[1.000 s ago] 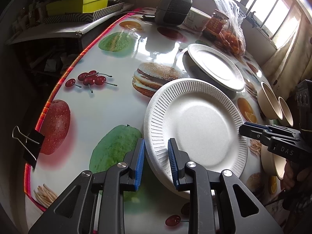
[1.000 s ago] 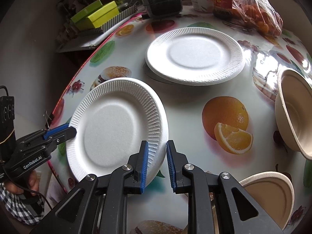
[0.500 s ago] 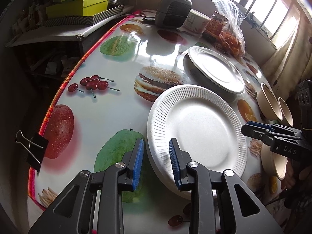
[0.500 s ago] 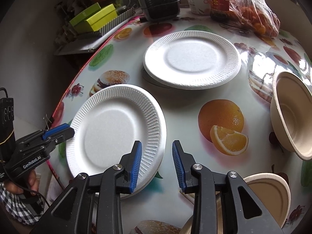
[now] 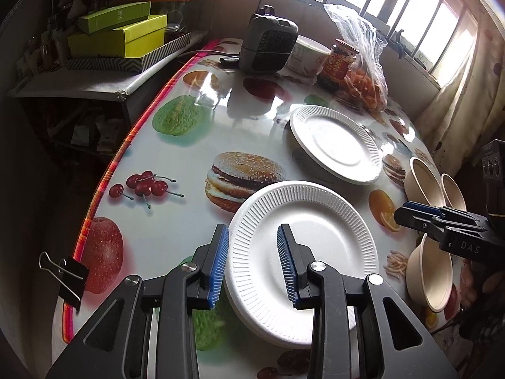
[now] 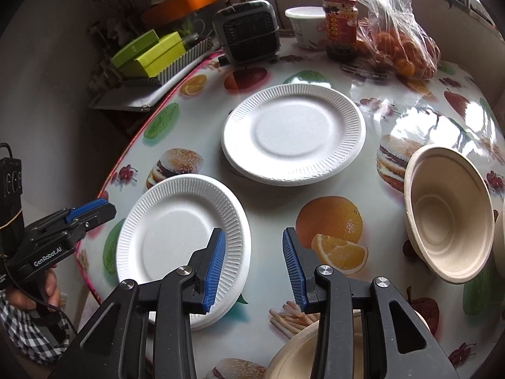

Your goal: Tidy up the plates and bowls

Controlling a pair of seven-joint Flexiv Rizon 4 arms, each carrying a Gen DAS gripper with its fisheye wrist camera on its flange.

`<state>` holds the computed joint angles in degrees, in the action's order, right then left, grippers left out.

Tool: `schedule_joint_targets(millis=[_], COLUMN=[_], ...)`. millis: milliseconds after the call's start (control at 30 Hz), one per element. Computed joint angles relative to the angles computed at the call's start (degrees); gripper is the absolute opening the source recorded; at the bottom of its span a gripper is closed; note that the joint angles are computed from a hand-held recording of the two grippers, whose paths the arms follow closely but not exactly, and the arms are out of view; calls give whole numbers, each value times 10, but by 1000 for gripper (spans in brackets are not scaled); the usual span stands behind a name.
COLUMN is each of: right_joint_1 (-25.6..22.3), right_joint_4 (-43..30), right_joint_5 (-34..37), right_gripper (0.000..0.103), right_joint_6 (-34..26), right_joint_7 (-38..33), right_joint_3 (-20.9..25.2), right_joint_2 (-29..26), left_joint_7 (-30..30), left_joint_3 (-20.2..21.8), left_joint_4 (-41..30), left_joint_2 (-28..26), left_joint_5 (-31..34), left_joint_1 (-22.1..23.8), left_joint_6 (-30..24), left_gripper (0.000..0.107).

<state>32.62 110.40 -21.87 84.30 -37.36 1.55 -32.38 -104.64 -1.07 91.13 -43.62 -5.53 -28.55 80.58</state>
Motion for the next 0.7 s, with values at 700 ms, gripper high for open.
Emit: schedule_joint_targets(millis=[700], right_joint_1=[-83], right_joint_4=[-55], right_joint_5=[18], right_gripper=[46], right_joint_6=[-15], right_joint_7=[-57], right_joint_3=[2], right_joint_2=[-2], left_joint_7=[-7], left_joint_3=[-5], left_joint_4=[-207], left_joint_2=[-87], left_joint_5=[-8], left_joint_1=[-1], left_joint_6=[-116], left_gripper=[33])
